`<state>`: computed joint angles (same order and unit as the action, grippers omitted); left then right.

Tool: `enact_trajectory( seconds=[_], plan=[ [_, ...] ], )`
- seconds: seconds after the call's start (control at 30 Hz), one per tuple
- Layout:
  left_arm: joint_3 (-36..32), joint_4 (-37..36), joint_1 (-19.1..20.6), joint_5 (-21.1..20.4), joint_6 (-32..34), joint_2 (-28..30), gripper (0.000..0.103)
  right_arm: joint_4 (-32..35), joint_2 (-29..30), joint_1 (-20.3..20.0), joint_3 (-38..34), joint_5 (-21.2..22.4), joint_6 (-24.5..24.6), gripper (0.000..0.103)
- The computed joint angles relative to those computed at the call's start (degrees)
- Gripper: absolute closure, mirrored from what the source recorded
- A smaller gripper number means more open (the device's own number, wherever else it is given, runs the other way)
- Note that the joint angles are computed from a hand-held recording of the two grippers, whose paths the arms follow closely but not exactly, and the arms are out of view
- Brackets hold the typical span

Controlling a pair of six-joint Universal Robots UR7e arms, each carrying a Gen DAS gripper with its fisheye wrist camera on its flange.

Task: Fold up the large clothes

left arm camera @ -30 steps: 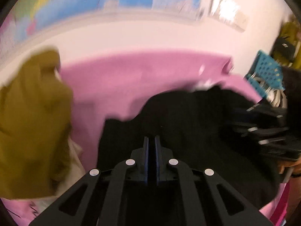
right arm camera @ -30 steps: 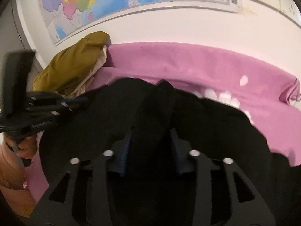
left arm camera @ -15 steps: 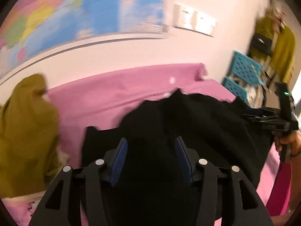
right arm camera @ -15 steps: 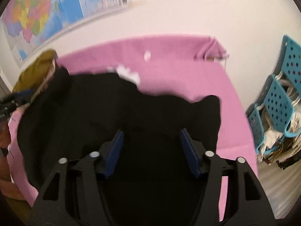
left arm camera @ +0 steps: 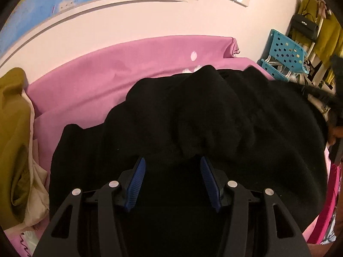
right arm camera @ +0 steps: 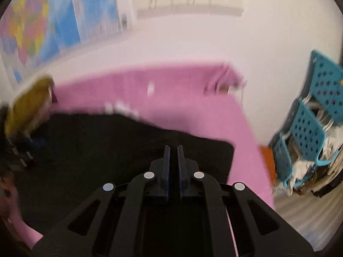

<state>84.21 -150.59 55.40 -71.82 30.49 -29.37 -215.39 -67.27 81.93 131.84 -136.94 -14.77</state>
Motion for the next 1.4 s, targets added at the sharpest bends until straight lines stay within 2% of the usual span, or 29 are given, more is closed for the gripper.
enact_trajectory(
  seconds=[0.07,0.13,0.17,0.23,0.33,0.4,0.47,0.5,0.53,0.57,0.6,0.63,0.7,0.73,0.8,0.83,0.87,0.9,0.93,0.97,1.03,1.07,1.1,1.17,1.2,1.27,1.33,1.4],
  plan=[
    [1.4,-2.5,-0.2,0.9,-0.1,-0.7,0.050,-1.2,-0.4,-0.8,1.8,1.3,1.2,0.088],
    [3.1,-5.5,-0.2,0.7,0.4,-1.9,0.044,-4.6,-2.2,-0.4,4.5,3.6,3.1,0.065],
    [3.7,-6.0,0.0,-0.3,0.6,-2.7,0.044,-7.6,-2.8,0.1,6.0,4.1,2.9,0.050],
    [5.7,-7.4,0.5,-2.4,1.3,-4.8,0.041,-13.8,-3.7,1.9,9.2,4.3,1.5,0.045],
    [8.0,-8.1,1.2,-3.9,2.2,-7.6,0.036,-17.4,-6.3,2.7,15.2,7.1,3.8,0.036],
    [9.0,-7.8,1.7,-3.4,2.1,-8.6,0.036,-19.7,-6.1,3.1,19.0,7.4,5.8,0.030],
    [9.3,-7.1,2.1,-2.8,2.3,-8.7,0.036,-22.1,-4.4,1.3,21.8,9.9,6.8,0.029],
    [9.3,-7.0,2.3,-2.5,2.1,-8.6,0.036,-21.3,-3.9,0.8,22.3,10.0,7.7,0.032],
    [9.1,-6.3,2.7,-2.1,1.6,-8.4,0.035,-19.7,-3.2,0.2,22.2,9.0,8.8,0.040],
    [9.0,-6.2,2.9,-1.8,1.5,-8.1,0.035,-18.7,-3.3,-0.6,22.2,9.8,9.0,0.069],
    [8.9,-6.8,3.0,-1.3,1.5,-7.8,0.034,-19.4,-3.6,-1.3,22.4,11.3,8.5,0.076],
    [8.6,-6.7,3.2,-1.0,1.1,-7.4,0.033,-20.7,-3.5,-0.7,22.0,10.5,7.2,0.083],
    [7.6,-5.9,3.6,-1.2,0.6,-7.0,0.034,-25.1,-3.4,3.8,19.7,4.1,2.9,0.091],
    [7.7,-7.4,3.7,-0.6,1.1,-6.7,0.034,-27.2,-3.4,4.8,19.2,2.5,2.2,0.095],
    [7.7,-8.3,3.9,0.6,0.7,-6.3,0.034,-27.6,-5.7,3.9,19.2,1.8,4.1,0.103],
    [7.6,-8.0,4.2,0.3,0.1,-6.4,0.034,-26.9,-5.0,3.0,18.7,-0.4,4.6,0.103],
    [8.2,-9.0,4.1,0.5,0.1,-6.5,0.034,-24.2,-5.3,1.5,18.9,-0.2,6.3,0.103],
    [8.6,-9.5,4.0,0.5,0.3,-6.8,0.034,-21.7,-6.0,0.0,19.9,2.4,8.5,0.102],
    [9.5,-10.4,3.7,0.7,0.5,-7.2,0.035,-20.0,-5.5,-0.2,19.9,2.6,9.8,0.102],
    [10.3,-11.1,3.6,0.4,0.7,-7.8,0.035,-20.8,-3.9,0.8,19.4,0.4,9.5,0.102],
    [12.0,-11.4,3.4,-0.9,1.1,-9.2,0.035,-26.3,-2.2,2.5,19.8,1.0,8.9,0.097],
    [12.6,-11.2,3.3,-1.7,1.2,-9.8,0.035,-29.3,-1.6,3.7,19.9,1.7,8.4,0.090],
    [13.1,-11.0,3.3,-2.3,1.3,-10.5,0.035,-31.4,-0.9,5.4,19.7,1.9,7.0,0.076],
    [15.0,-11.3,3.2,-4.2,2.4,-12.2,0.035,-32.1,-0.2,8.4,18.8,2.3,4.7,0.062],
    [15.7,-11.2,3.2,-4.9,2.7,-12.9,0.035,-30.1,-0.1,9.4,18.3,3.3,4.2,0.058],
    [17.1,-11.1,3.3,-6.4,3.5,-14.0,0.035,-27.7,1.3,10.9,16.9,4.1,2.6,0.056],
    [18.2,-12.2,3.1,-5.6,4.3,-13.8,0.033,-23.5,2.4,10.5,15.4,8.5,1.4,0.056],
    [17.4,-11.3,3.3,-4.4,2.9,-12.6,0.032,-19.5,4.4,9.4,13.2,10.2,0.4,0.057]
  ],
)
